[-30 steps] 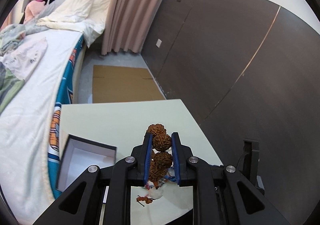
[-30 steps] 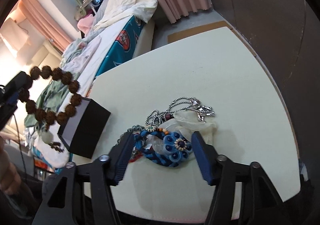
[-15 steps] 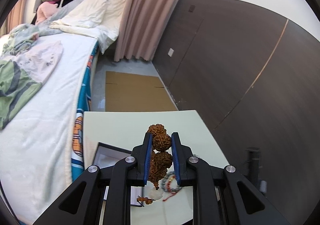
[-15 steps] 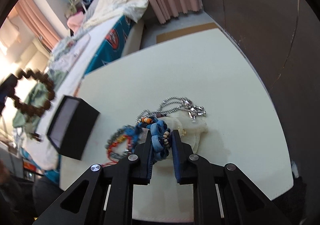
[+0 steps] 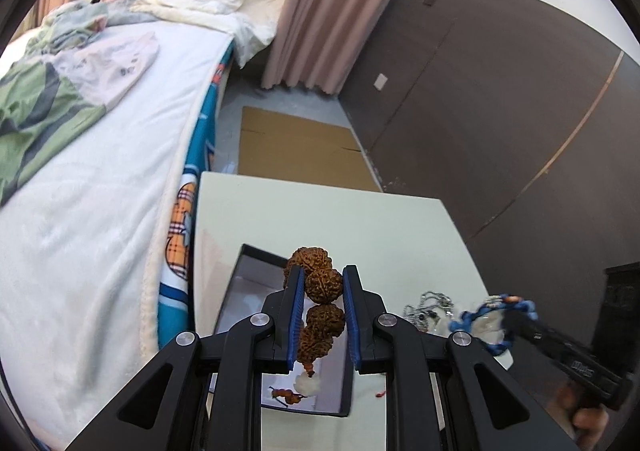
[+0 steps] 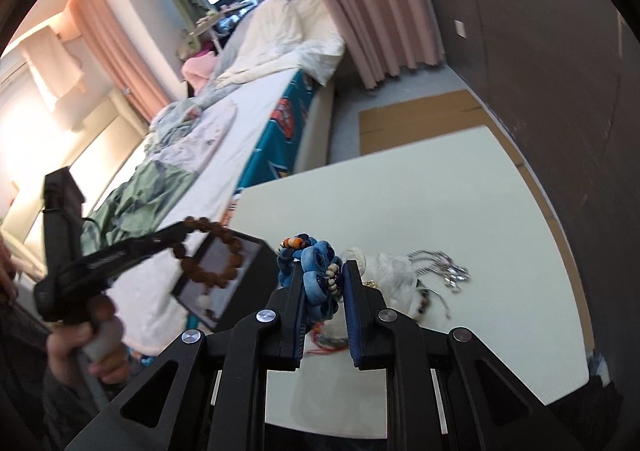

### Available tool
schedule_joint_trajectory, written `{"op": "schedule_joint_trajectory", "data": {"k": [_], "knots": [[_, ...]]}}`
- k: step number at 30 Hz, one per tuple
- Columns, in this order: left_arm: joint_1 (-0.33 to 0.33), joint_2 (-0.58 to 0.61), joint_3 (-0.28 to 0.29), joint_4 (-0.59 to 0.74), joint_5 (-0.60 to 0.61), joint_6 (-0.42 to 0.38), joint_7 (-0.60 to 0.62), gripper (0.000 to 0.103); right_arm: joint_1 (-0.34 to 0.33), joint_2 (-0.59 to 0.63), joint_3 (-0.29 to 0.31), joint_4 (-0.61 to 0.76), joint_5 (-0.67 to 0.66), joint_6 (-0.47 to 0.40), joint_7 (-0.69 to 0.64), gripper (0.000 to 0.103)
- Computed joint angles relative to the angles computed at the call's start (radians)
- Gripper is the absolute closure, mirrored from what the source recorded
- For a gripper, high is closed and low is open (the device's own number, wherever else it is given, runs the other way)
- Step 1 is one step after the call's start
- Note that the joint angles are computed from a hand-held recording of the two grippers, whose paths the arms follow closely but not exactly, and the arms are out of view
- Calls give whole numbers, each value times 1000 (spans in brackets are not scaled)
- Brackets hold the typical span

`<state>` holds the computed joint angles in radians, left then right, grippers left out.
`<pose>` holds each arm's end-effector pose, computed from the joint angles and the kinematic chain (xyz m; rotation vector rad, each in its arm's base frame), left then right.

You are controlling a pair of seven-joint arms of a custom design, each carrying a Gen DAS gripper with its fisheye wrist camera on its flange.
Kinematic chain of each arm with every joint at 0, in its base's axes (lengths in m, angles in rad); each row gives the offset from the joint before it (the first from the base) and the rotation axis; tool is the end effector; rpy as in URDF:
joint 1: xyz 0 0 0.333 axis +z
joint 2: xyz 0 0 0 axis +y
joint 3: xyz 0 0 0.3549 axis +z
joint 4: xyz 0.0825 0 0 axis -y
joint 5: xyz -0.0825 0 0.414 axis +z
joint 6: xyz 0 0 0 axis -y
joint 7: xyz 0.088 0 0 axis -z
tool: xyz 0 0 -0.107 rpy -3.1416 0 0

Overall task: Organize jewelry
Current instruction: 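Drop the brown bead bracelet into the box with the left tool while the right holds the blue bracelet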

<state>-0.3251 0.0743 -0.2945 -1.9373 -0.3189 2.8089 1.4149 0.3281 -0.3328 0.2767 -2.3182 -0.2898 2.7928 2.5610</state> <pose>0.5448 -0.3632 0.5665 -1.7801 2.1673 -1.2195 0.4076 0.3161 0.5837 -1.5424 1.7576 -0.3497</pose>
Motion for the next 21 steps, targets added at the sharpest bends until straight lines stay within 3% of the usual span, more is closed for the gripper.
{"op": "schedule_joint_trajectory", "data": {"k": [5, 7, 9, 11, 17, 21], "knots": [[11, -2, 2, 4, -52, -33, -7, 80, 17, 27, 1, 49, -4, -12, -27, 85], [12, -13, 4, -3, -61, -35, -7, 68, 25, 34, -8, 58, 2, -9, -42, 85], [11, -32, 8, -21, -53, -20, -19, 44, 28, 52, -8, 78, 3, -4, -46, 85], [8, -59, 9, -50, -66, 19, -14, 39, 31, 62, -11, 88, 3, -5, -51, 85], [-2, -96, 23, -75, -83, 34, -1, 39, 36, 81, -29, 82, 22, -29, -47, 85], [-10, -107, 28, -79, -79, 41, 11, 39, 71, 99, -71, 45, 128, -45, -86, 85]]}}
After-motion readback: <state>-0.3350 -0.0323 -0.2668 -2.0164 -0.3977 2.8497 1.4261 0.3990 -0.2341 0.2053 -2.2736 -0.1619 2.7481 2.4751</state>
